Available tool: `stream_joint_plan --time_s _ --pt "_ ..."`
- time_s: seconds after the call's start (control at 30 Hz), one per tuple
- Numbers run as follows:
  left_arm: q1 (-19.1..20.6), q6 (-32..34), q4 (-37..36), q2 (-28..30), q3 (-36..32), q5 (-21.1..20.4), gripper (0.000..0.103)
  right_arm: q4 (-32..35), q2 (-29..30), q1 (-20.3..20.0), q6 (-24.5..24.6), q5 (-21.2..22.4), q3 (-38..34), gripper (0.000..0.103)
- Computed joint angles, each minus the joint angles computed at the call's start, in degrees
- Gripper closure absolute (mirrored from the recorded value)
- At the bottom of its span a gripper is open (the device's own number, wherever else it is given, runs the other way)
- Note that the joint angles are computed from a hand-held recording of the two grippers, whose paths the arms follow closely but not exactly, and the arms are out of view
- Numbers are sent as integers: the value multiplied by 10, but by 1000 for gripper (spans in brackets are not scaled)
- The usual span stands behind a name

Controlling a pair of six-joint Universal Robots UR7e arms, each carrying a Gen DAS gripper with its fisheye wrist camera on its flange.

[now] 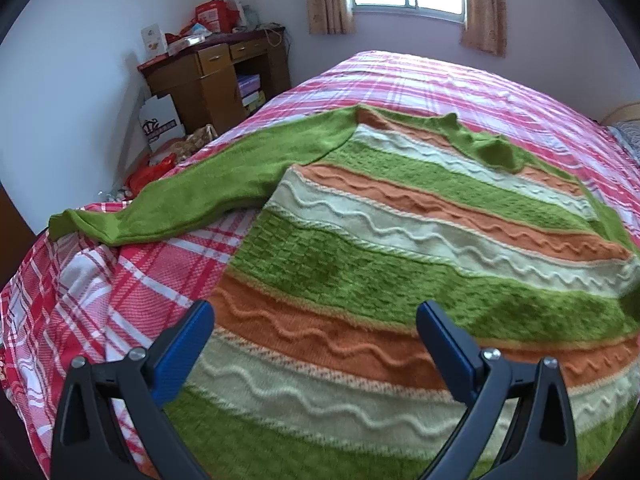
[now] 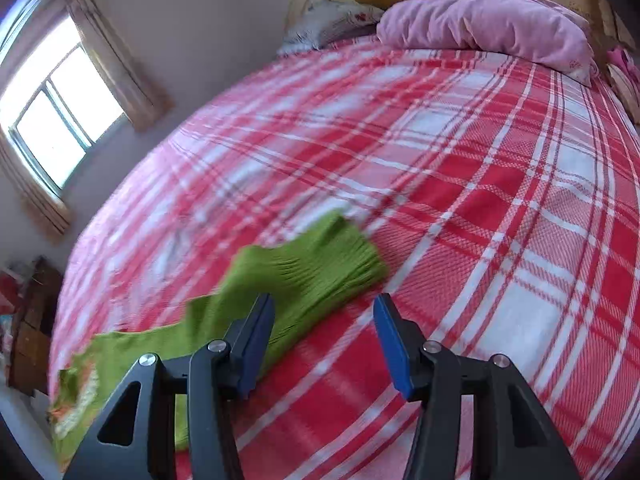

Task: Fold small clothes
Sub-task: 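Grasp the green sleeve cuff with the right gripper, then lift the held sleeve and carry it across the sweater body with the right gripper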

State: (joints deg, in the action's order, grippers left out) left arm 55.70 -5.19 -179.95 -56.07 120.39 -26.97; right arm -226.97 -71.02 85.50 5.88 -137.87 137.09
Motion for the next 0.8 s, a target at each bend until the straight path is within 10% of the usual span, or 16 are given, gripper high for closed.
stream_joint_plan --time_s 0.2,0.53,0.8 --pt "8 32 -58 23 3 -3 0 -5 24 -22 -12 9 -32 54" --pt "22 49 -114 29 8 -43 0 1 2 -46 -45 56 -20 95" --pt "26 50 -107 25 7 -53 0 -122 -9 66 -148 17 -14 95"
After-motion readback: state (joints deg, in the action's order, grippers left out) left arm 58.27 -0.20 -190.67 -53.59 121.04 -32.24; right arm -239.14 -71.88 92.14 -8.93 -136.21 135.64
